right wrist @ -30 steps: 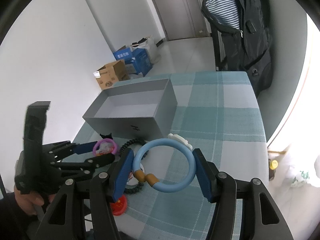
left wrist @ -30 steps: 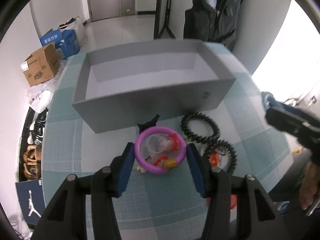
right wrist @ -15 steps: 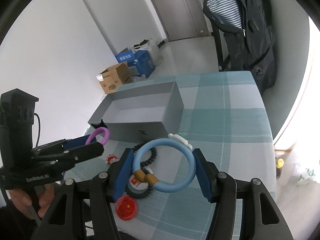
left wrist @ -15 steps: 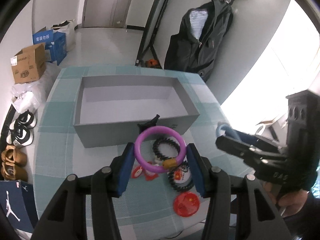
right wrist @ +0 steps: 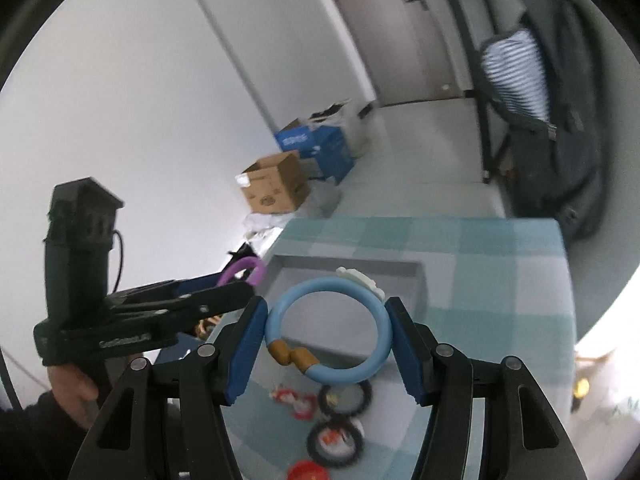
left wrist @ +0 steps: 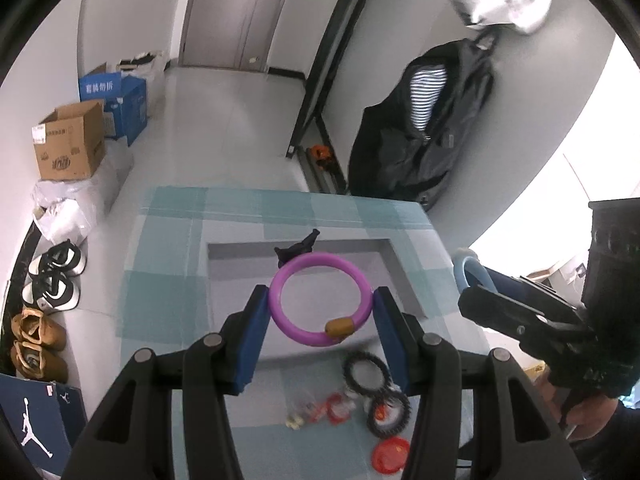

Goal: Organize jewelry
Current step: 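Carry both bangles into the grey box and open both grippers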

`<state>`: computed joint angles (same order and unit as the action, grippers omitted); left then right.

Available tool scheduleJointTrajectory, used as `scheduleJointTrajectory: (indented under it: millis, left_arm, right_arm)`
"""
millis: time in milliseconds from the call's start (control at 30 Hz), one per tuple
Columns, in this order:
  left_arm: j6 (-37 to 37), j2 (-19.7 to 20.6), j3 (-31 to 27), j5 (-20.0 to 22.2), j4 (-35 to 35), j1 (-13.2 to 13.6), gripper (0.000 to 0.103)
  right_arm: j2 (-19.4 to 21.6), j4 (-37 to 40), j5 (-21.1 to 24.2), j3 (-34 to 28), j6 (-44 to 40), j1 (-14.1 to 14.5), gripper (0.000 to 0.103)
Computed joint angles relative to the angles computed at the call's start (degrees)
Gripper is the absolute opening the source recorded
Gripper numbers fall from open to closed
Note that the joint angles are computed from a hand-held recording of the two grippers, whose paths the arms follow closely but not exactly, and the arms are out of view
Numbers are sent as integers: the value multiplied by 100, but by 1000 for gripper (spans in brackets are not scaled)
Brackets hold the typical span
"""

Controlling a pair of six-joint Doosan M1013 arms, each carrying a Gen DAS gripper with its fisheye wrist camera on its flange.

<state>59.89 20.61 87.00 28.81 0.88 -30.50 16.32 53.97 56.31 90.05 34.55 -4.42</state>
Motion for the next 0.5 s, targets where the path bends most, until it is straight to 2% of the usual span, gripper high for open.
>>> scheduleJointTrajectory:
  millis: [233, 300, 433, 500]
  left_arm:
    - [874, 299, -200, 289, -1129, 283, 47]
    - [833, 358, -254, 443, -1087, 305, 47]
    - [1273, 407, -259, 581, -1628, 388, 47]
    - [1313, 426, -296, 642, -1610, 387, 47]
  right_arm:
    - [589, -393, 372, -663, 589, 268, 59]
    - [678, -572, 387, -751, 698, 308, 59]
    - [794, -952, 411, -843, 820, 395, 59]
    - [867, -1083, 490, -907, 923, 416, 59]
